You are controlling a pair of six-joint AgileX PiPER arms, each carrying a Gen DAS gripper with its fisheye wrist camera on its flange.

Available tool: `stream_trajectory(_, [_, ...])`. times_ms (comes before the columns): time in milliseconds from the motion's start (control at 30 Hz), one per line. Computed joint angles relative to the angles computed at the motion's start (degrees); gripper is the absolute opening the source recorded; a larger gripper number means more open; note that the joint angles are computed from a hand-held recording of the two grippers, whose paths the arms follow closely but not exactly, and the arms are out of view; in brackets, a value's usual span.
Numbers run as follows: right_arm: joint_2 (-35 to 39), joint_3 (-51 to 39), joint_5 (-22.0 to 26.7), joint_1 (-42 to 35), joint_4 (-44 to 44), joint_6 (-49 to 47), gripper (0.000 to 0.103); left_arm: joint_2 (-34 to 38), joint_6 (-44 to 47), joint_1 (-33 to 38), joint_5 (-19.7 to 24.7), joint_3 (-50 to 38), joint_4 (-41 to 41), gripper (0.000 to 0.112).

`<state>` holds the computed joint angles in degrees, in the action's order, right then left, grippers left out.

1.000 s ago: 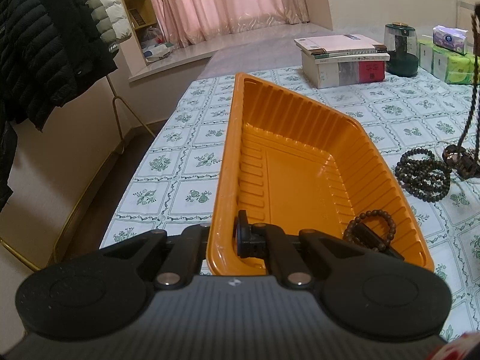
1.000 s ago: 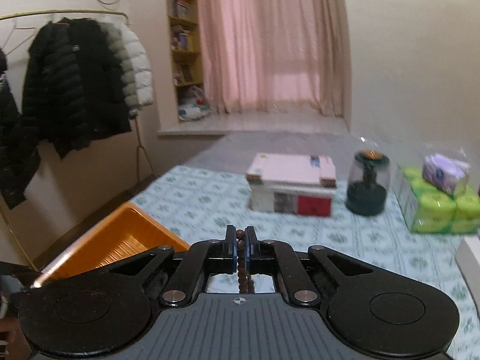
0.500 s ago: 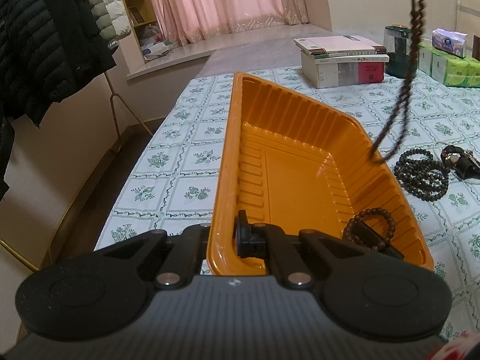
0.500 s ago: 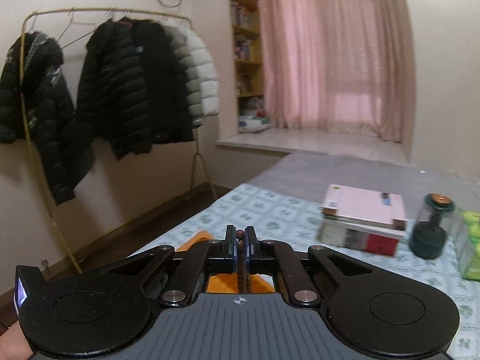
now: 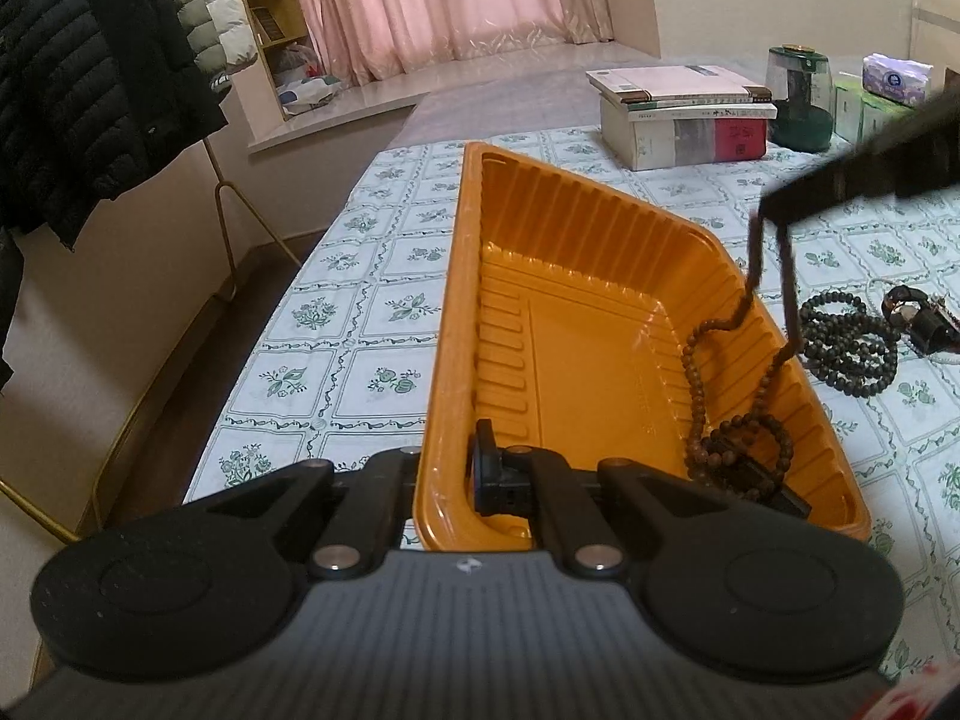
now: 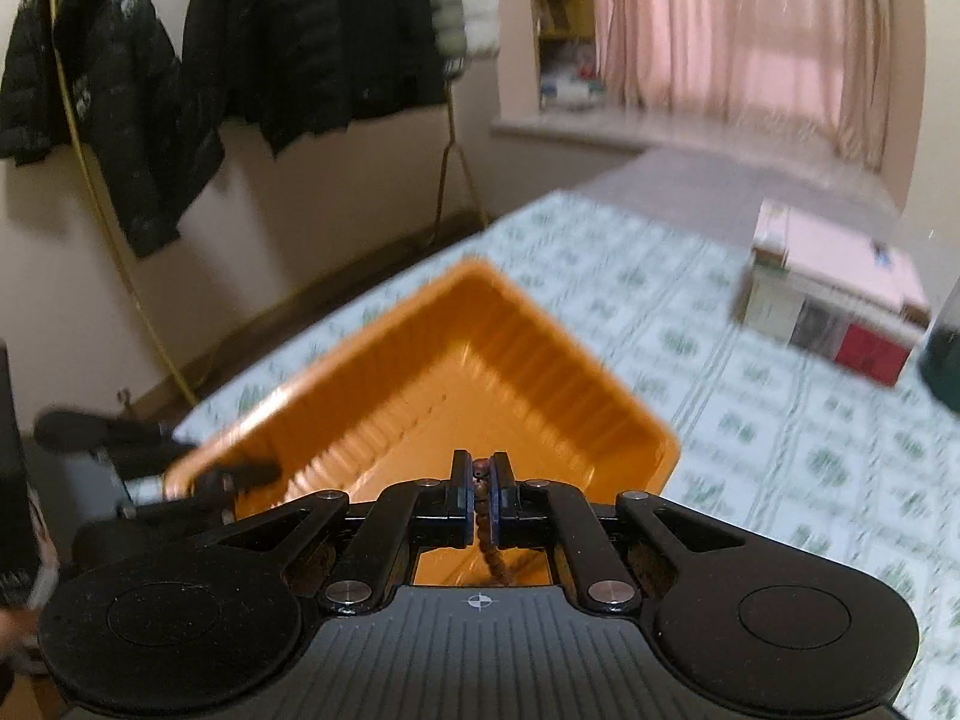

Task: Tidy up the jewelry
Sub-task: 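Lift the brown bead necklace and lower it into the orange tray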

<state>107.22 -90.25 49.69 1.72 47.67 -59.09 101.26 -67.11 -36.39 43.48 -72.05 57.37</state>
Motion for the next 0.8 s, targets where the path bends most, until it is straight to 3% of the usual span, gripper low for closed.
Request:
stream_trajectory(700, [7.33, -3.15, 8.48, 0.16, -2.81, 3.03, 0.005, 2.02, 15.80, 1.38, 2.33, -4.24, -8.49, 0.004])
stream_trajectory(767, [6.91, -2.22, 7.91, -0.85, -2.08, 3.36, 0.008, 2.26, 17.69, 1.67, 2.49, -4.78, -9.36, 0.004])
stream_trajectory(800, [6.49, -1.48, 7.46, -1.65, -1.46, 3.37, 0.017, 2.39, 18.77, 1.81, 2.59, -5.15, -9.93, 0.004])
